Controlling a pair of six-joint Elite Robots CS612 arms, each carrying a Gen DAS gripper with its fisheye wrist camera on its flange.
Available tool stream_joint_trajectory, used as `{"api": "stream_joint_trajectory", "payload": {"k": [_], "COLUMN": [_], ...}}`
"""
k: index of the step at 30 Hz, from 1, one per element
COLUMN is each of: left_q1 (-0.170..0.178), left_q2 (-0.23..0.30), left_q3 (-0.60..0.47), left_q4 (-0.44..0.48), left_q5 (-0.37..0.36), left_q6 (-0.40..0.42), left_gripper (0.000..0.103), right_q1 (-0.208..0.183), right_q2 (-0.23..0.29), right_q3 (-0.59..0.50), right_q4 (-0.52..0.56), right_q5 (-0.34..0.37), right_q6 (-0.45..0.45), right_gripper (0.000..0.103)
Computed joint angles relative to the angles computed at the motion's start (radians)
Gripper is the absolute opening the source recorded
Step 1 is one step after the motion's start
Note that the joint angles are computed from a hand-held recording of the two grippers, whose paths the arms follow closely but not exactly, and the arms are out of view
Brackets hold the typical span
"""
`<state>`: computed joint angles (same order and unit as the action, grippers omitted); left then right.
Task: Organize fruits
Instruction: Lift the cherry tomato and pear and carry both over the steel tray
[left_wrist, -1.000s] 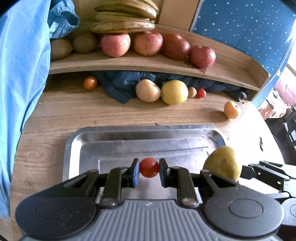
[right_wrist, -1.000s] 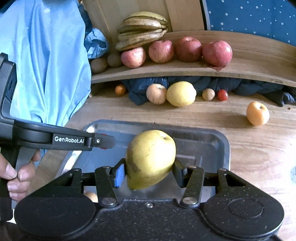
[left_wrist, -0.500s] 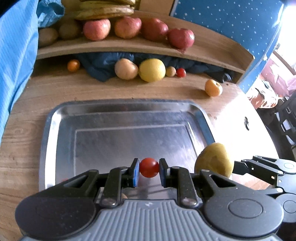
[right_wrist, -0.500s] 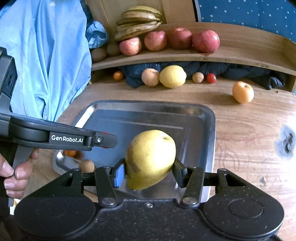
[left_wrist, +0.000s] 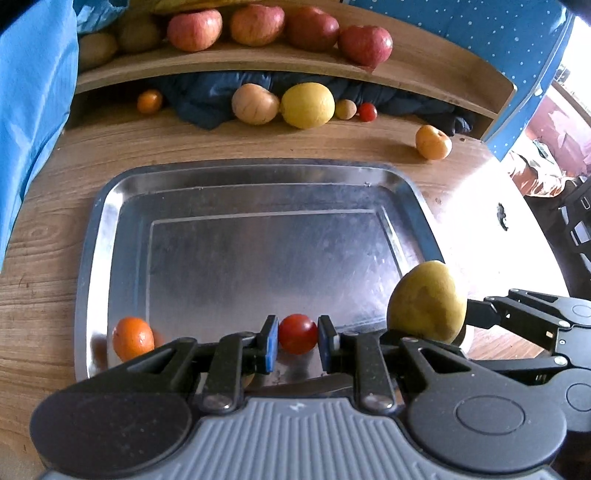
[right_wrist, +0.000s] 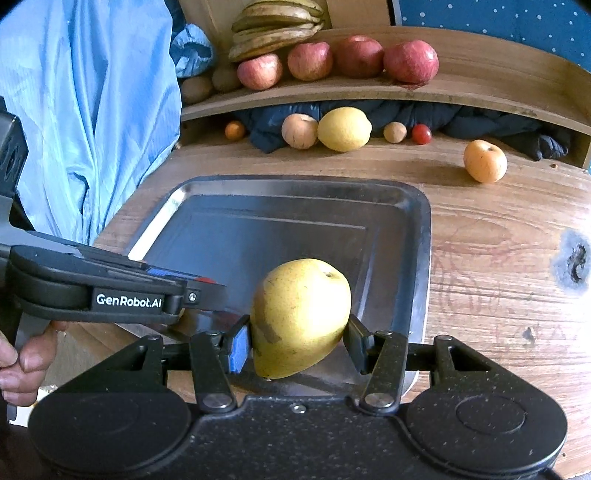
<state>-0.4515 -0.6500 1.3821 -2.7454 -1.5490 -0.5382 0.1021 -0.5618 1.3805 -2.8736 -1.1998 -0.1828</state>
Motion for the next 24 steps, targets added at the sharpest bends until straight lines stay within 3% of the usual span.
{"api": "stream_joint_trajectory", "payload": {"k": [10, 24], "left_q1": [0.0, 0.008], "left_q2": [0.001, -0.001], "left_q3": [-0.01, 0.001], "left_q4": [0.037, 0.011], "left_q5": [-0.006, -0.024], "left_q6": [0.008, -0.025], "left_gripper": [0.024, 0.025], "right_q1": [0.002, 0.005], "right_q2": [0.004, 0.012], "right_q3": [-0.012, -0.03], "right_q4": [0.017, 0.049], "right_q5": [-0.012, -0.023], "right_q6": [-0.007, -0.022], "right_gripper": [0.054, 0.054]}}
